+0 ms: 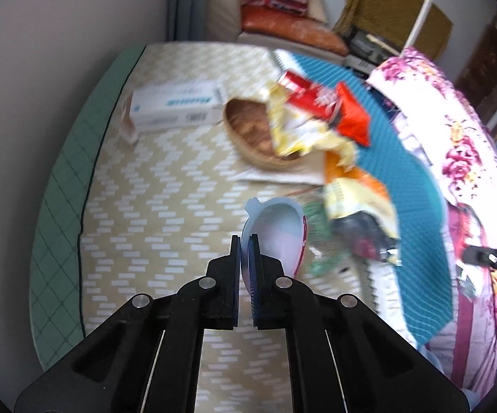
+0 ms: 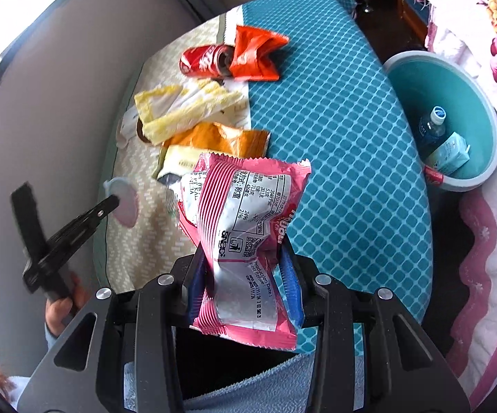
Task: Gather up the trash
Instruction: 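Carry both items to the teal bin, releasing the wrapper from the right tool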
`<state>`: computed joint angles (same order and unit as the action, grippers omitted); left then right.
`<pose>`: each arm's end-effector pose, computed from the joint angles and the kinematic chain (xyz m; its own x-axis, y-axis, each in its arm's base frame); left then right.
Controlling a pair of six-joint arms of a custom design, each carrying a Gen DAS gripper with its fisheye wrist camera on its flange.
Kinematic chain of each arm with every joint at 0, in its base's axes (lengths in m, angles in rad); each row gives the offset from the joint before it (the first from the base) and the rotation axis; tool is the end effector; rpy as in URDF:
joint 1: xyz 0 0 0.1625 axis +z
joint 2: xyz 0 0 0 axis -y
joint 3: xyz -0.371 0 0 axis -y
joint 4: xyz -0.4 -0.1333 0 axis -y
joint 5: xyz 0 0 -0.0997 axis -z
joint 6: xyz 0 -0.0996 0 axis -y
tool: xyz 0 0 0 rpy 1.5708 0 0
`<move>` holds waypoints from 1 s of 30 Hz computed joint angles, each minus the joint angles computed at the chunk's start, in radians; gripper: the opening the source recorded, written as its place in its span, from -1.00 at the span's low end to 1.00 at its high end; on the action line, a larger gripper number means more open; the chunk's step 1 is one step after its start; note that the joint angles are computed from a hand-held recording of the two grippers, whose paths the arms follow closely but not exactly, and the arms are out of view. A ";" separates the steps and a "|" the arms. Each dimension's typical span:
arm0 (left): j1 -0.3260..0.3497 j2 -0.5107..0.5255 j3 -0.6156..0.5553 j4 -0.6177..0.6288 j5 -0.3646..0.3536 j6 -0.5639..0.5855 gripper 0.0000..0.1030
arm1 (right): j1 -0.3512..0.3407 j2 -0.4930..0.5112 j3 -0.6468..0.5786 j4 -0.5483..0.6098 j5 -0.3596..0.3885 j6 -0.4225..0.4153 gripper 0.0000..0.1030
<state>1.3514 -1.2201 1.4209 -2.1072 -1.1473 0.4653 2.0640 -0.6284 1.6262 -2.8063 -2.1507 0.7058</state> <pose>0.0300 -0.6660 0.3782 -0.7293 0.4728 -0.4945 0.5961 0.7938 -0.1202 0.3693 -0.5207 -0.0130 -0.9057 0.3403 0.2526 0.1673 0.8347 -0.5246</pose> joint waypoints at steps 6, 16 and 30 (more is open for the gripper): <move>-0.044 -0.028 0.016 0.025 -0.046 0.003 -0.90 | -0.020 -0.030 0.035 -0.077 -0.006 -0.021 -0.28; -0.176 -0.013 0.085 0.047 -0.082 0.029 -0.90 | -0.053 -0.219 0.261 -0.299 -0.120 -0.011 -0.28; -0.319 0.119 0.131 0.019 -0.091 0.018 -0.89 | -0.180 -0.409 0.448 -0.399 -0.170 -0.050 -0.18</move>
